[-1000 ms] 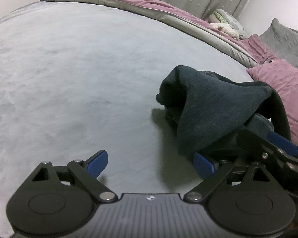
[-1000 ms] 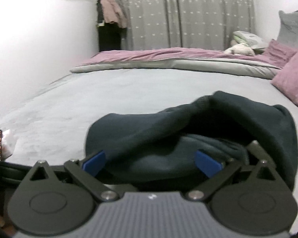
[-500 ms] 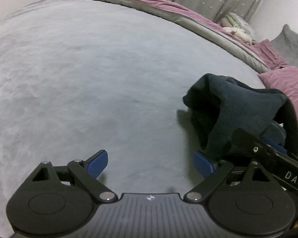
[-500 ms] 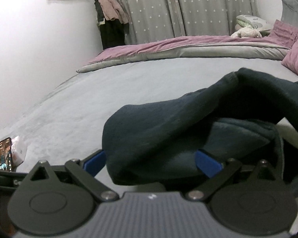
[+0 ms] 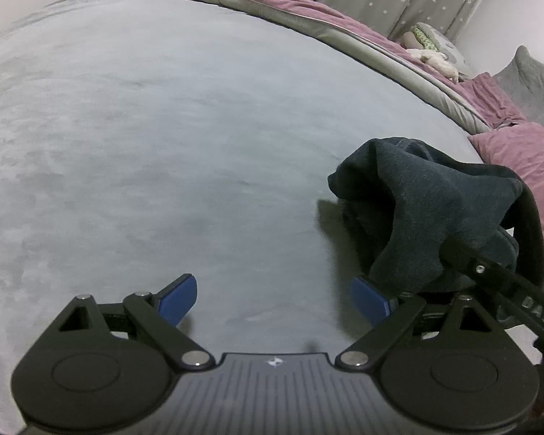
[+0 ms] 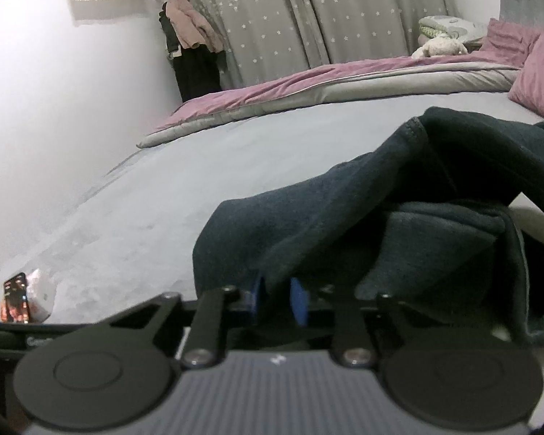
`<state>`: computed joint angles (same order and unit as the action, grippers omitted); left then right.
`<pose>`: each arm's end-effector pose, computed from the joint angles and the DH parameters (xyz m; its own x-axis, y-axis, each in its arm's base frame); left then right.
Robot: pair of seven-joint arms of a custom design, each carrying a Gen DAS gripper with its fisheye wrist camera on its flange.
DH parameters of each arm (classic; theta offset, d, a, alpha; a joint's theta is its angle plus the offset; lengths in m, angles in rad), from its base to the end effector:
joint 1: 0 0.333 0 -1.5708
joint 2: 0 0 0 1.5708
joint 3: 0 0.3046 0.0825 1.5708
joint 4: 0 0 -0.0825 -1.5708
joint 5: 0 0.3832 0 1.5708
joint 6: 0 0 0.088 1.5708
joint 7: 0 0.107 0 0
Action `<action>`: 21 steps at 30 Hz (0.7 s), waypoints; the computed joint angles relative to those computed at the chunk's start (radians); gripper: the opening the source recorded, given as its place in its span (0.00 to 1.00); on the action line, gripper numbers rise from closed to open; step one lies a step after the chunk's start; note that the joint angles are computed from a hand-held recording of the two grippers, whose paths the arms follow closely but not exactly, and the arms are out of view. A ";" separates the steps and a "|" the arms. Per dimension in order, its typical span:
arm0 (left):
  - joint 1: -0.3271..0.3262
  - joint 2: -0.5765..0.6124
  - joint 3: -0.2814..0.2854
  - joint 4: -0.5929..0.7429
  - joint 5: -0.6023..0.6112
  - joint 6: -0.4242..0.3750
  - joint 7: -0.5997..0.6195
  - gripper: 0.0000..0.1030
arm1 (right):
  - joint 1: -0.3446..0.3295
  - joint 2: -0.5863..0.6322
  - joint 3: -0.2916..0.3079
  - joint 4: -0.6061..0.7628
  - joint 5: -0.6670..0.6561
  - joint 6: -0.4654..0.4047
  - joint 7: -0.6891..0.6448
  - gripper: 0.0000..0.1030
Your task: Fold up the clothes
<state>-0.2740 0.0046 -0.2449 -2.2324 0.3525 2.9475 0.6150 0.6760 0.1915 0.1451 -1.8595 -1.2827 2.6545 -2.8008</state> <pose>0.4839 -0.3023 0.4385 -0.0013 -0.9410 0.3383 -0.7959 -0.2039 -0.5701 0.4210 0.4836 0.4587 0.0648 -0.9483 -0.3108 -0.5811 0.2174 -0.7843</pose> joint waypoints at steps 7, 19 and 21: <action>0.003 0.010 -0.001 0.008 -0.047 0.007 0.057 0.89 | -0.013 -0.062 0.013 -0.052 -0.031 0.016 0.026 0.11; 0.010 0.035 -0.026 0.021 -0.224 0.054 0.213 0.89 | -0.052 -0.180 0.065 -0.174 -0.009 0.034 0.035 0.10; 0.009 0.039 -0.030 0.025 -0.233 0.063 0.220 0.89 | -0.059 -0.204 0.073 -0.201 -0.001 0.037 0.033 0.10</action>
<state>-0.2652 0.0434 -0.2745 -2.2079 0.1197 3.0104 0.8350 0.6167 -0.0130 0.2186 -2.0605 -1.2833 2.6913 -2.7675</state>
